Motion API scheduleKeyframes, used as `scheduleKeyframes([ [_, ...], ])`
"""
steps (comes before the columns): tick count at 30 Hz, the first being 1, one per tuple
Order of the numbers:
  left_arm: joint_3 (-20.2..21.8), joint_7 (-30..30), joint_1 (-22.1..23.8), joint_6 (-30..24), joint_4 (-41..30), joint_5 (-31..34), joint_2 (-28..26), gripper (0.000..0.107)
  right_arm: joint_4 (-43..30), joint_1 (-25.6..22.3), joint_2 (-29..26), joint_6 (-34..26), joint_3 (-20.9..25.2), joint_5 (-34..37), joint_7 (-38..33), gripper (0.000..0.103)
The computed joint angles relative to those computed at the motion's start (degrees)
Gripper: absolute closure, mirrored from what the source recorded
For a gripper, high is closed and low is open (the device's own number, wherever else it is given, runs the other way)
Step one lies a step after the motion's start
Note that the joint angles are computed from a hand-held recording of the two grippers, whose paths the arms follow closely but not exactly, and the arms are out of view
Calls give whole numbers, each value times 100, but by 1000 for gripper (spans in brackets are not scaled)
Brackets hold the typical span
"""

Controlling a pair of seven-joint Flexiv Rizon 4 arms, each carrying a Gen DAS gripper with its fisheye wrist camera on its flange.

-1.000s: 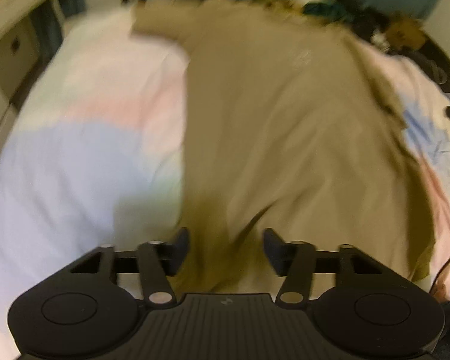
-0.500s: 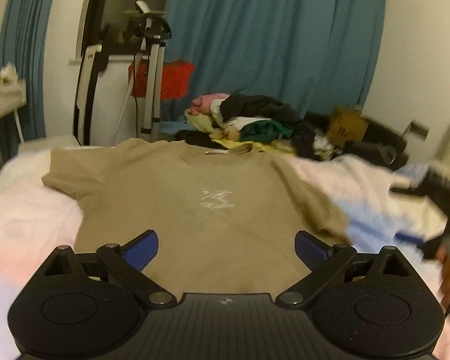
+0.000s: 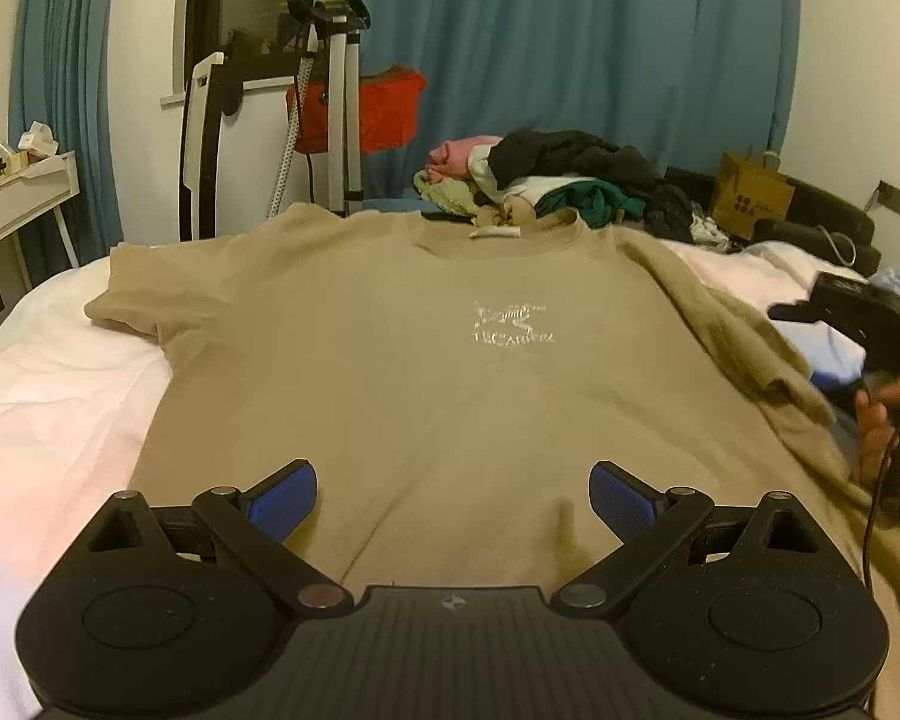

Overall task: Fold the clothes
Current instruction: 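Grasp the T-shirt sleeve with the right tool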

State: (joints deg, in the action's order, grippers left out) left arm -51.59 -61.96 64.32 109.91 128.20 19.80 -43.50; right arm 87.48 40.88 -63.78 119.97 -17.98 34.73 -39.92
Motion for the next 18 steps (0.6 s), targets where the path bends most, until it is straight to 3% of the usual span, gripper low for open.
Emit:
scheduleKeyframes([
  [3,126,55,-150,-148,-104,-84,-46,8,-91,150,-77,-543,-400,-236,-121,59],
  [4,202,83,-235,-143,-148,-122,-87,8,-81,148,-80,-515,-449,-329,-89,76],
  [6,296,93,-334,-141,-195,-193,-153,8,-69,141,-89,-408,-541,-481,-60,84],
  [9,328,36,-345,-147,-188,-276,-229,7,-183,591,-328,-13,-1328,167,-245,87],
  [12,389,90,-359,-116,-187,-216,-249,7,-486,882,-542,-143,-2117,904,-561,88],
  [15,439,91,-394,-28,-181,-181,-278,7,-821,1101,-957,-953,-3077,1399,-665,88],
  [17,465,4,-425,-6,-155,-213,-233,6,-980,1240,-1469,-1768,-3903,1361,-342,88],
  [18,483,-31,-444,8,-150,-213,-215,6,-1043,1200,-1611,-2068,-4090,1202,-218,88],
])
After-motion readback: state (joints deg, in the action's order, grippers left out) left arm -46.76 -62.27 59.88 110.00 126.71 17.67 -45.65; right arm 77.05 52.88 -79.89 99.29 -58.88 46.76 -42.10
